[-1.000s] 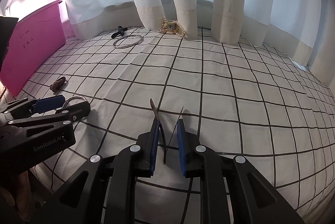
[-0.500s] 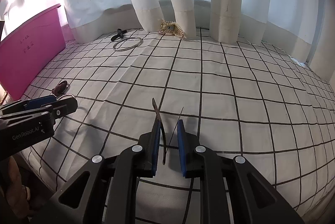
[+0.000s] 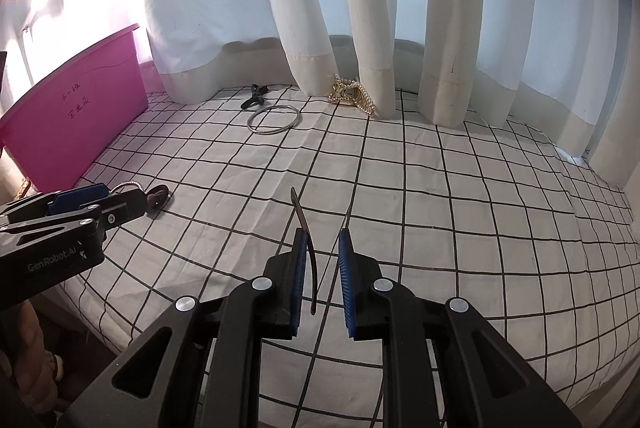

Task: Organize jewelry
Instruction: 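Carry the bangle and hairpin into the pink tub and open both tools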

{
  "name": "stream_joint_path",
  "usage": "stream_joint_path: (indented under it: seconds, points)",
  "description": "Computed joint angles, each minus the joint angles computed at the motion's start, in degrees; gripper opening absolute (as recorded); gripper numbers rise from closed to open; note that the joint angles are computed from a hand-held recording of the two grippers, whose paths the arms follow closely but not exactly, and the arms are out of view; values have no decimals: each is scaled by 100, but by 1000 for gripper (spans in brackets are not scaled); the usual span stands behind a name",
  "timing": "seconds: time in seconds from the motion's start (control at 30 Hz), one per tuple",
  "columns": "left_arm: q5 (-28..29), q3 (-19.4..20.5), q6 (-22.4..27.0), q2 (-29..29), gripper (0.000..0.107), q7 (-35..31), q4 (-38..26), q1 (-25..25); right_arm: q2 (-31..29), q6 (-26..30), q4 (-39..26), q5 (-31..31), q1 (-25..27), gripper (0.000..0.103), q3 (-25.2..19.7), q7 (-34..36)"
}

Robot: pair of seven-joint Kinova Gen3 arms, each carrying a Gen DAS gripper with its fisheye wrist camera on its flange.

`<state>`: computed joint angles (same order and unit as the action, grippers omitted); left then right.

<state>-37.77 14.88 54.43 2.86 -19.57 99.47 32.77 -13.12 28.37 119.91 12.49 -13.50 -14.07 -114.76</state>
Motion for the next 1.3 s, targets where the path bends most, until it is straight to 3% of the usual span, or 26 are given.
stream_joint_path:
  seconds: [0.43, 0.6, 0.77, 1.07, 1.3]
  points:
    - [-65, 359, 1204, -768, 53, -70, -560, -401, -65, 784, -1326, -732, -500, 16, 240, 1079]
    - [-197, 509, 1602, -1064, 53, -217, -795, -736, 180, 922, -1942, -870, -664, 16, 103, 1339]
    - [-101, 445, 1701, -1412, 53, -654, -903, -1216, 622, 960, -2597, -689, -896, 16, -137, 1264]
    - [353, -382, 1217, -1833, 53, -1862, -969, -2115, 1975, 1190, -4396, -288, -1867, 16, -114, 1130]
    - [839, -1069, 731, -1788, 53, -2618, -881, -2784, 3108, 1655, -5930, -552, -2510, 16, 145, 1559]
